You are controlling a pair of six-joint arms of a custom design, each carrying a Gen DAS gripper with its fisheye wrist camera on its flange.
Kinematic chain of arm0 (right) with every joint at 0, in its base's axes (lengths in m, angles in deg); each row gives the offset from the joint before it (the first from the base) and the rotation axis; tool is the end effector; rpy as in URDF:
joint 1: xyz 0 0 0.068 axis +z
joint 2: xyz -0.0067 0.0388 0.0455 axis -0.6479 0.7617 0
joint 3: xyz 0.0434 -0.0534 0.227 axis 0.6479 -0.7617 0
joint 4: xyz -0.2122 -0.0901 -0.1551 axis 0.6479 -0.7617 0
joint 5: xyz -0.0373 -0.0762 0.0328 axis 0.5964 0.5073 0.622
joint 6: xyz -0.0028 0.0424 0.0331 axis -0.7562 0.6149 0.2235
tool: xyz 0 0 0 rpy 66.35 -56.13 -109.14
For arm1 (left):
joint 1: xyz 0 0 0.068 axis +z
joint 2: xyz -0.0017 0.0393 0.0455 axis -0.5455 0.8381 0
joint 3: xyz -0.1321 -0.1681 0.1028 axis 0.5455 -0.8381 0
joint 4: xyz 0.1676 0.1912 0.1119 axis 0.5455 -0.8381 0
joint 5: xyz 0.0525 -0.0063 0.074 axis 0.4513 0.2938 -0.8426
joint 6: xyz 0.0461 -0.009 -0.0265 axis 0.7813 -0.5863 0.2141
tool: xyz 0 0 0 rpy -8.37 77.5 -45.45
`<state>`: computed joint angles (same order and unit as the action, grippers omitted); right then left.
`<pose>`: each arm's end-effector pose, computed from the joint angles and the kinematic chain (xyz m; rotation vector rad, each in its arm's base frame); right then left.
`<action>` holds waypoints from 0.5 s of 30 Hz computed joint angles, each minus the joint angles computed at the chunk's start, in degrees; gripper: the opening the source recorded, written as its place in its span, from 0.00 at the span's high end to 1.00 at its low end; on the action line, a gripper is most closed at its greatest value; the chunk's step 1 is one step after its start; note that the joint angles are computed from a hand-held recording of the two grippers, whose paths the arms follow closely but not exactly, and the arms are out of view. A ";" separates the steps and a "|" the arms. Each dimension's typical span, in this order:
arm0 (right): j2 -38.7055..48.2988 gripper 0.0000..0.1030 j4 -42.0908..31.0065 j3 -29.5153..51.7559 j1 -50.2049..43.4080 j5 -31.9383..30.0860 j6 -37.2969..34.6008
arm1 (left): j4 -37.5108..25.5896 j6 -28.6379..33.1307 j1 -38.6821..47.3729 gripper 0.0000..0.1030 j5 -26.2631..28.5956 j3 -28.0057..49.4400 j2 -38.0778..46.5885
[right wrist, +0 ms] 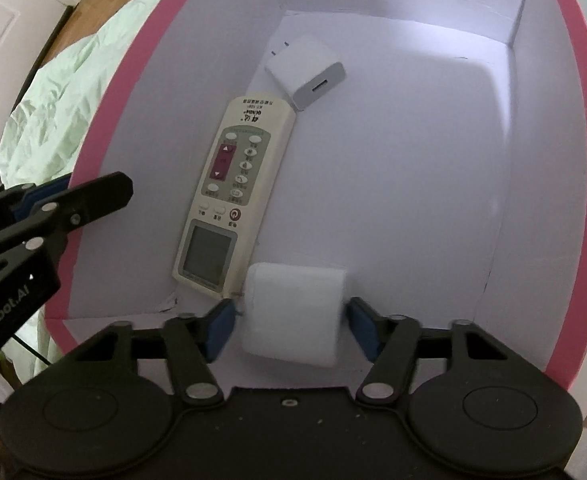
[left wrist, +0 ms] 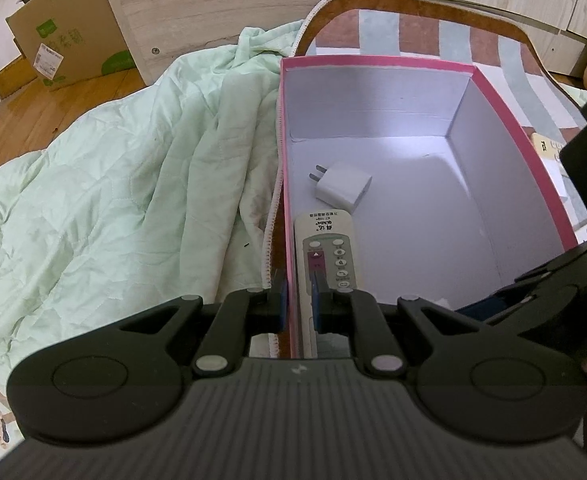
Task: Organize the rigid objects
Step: 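Carry the white cylindrical charger into the pink box and release it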
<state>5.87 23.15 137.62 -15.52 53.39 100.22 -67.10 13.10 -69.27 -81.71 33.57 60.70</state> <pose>0.2932 0.1494 0.1740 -0.2333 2.9827 0.6201 0.2725 -0.1881 0.2329 0.2979 2.5685 0.0010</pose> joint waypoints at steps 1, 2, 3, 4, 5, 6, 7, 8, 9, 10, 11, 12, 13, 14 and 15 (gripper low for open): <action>-0.07 0.40 -0.37 -0.05 -0.19 -0.78 0.98 | -0.01 0.01 0.01 0.90 0.06 0.03 0.03; -0.11 0.40 -0.89 -0.11 -0.50 -1.88 3.34 | -0.05 0.05 0.01 0.90 0.07 0.07 0.05; -0.23 0.40 -1.37 -0.17 -0.67 -2.53 5.18 | -0.13 0.06 0.02 0.90 0.09 0.16 0.10; -0.87 0.41 -0.93 -0.92 -0.74 -3.62 6.85 | -0.14 -0.07 -0.05 0.90 -0.07 0.16 0.15; -1.35 0.42 -0.45 -1.56 -1.08 -4.94 7.59 | -0.09 0.01 -0.07 0.90 -0.15 0.10 0.12; -1.30 0.42 -0.55 -1.65 -1.59 -6.32 7.89 | -0.10 0.01 -0.17 0.90 -0.28 0.09 0.14; -1.48 0.42 -1.19 -1.36 -2.13 -7.09 7.61 | 0.19 0.06 -0.37 0.90 -0.63 -0.12 0.05; -2.84 0.42 -1.66 -1.42 -2.49 -6.59 7.05 | 0.32 0.16 -0.53 0.90 -0.84 -0.35 -0.12; -4.77 0.43 -1.99 -1.68 -2.92 -5.59 5.84 | 0.32 0.22 -0.72 0.90 -1.11 -0.41 -0.16; -7.65 0.44 -2.56 -2.16 -3.34 -4.56 3.97 | 0.20 0.12 -0.92 0.90 -1.34 -0.33 -0.10; -11.04 0.43 -2.39 -3.43 -4.15 -4.40 3.00 | 0.06 0.05 -1.03 0.90 -1.52 -0.19 0.02; -13.75 0.43 -2.36 -3.93 -5.36 -4.60 1.86 | -0.02 0.09 -1.10 0.90 -1.68 -0.04 0.16; -17.44 0.43 -2.15 -5.08 -6.20 -4.22 0.93 | -0.12 0.13 -1.23 0.90 -1.91 0.09 0.32; -21.85 0.43 -2.40 -6.22 -8.08 -3.85 -0.66 | -0.16 0.17 -1.22 0.90 -1.97 0.18 0.41; -25.69 0.42 -2.68 -7.24 -10.78 -4.01 -3.01 | -0.24 0.14 -1.25 0.90 -2.03 0.23 0.43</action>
<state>-19.82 20.47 130.38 -26.30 49.37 97.21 -67.33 13.24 -70.51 -83.74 33.81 61.13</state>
